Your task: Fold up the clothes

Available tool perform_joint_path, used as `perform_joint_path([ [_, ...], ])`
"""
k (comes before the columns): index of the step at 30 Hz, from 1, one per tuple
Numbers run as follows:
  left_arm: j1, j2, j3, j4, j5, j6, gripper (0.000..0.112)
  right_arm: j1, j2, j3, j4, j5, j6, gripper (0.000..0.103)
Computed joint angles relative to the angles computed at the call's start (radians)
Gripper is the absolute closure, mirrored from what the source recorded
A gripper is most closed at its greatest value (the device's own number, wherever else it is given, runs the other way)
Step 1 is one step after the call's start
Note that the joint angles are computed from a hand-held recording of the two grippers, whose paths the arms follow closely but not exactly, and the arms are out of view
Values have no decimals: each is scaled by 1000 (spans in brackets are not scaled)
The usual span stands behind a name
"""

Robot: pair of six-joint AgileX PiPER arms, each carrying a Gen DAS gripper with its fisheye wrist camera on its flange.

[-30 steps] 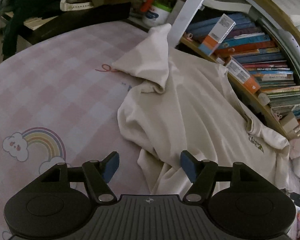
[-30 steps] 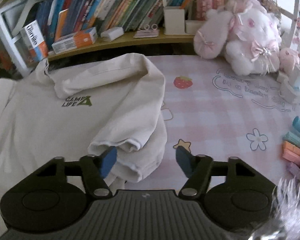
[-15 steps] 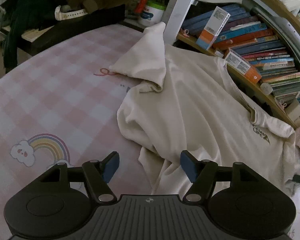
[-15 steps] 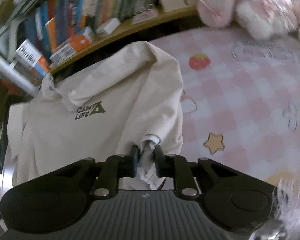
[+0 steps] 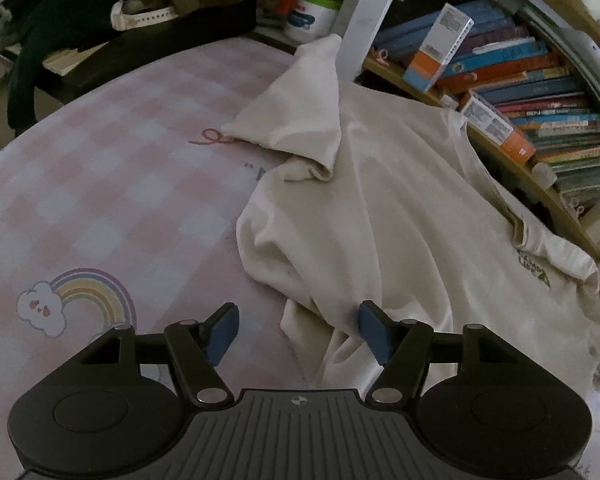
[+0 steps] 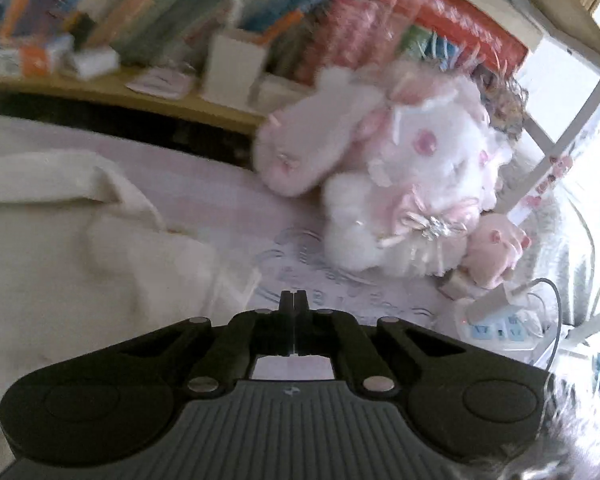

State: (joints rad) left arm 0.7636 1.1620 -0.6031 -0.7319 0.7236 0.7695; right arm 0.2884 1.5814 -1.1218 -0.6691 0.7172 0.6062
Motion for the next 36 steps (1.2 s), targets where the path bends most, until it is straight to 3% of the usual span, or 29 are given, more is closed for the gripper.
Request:
perform_joint_path([
  [4,-65,2,-4,34,-30,-48,76,-45,36,-1,-31,2,83,102],
  [6,-95,2,-2,47,-46,-64,82,-77,-13,31,68,-60,70,100],
  [7,-97,4,-2,38,-46,-57,92,-91,-43,48,133,-92,36,100],
  [10,-104,-4,-16,40,-23,-73,103,-77,-112,77,253,-140,-49,90],
  [14,-56,-128,-61,12,144,-18,103,5,-137,52,304,-150,-105,71],
  [15,-43,-149,-69,29,154,-2,103,23,-128,38,318,-153,-134,68],
  [17,-20,-124,-94,115,154,-60,104,63,-99,12,315,-157,-194,50],
  [19,45,-76,-104,146,181,-61,104,101,-55,-20,292,-145,-239,45],
  [24,78,-146,-60,152,203,28,103,111,86,-100,267,-99,-239,54],
  [27,71,-160,-58,169,221,55,98,59,139,-122,340,-70,-199,55],
  [31,95,-173,-78,184,236,89,91,-9,96,-29,395,-101,-134,59],
  [36,209,-212,-90,57,230,211,83,-22,26,24,338,-18,-102,59],
])
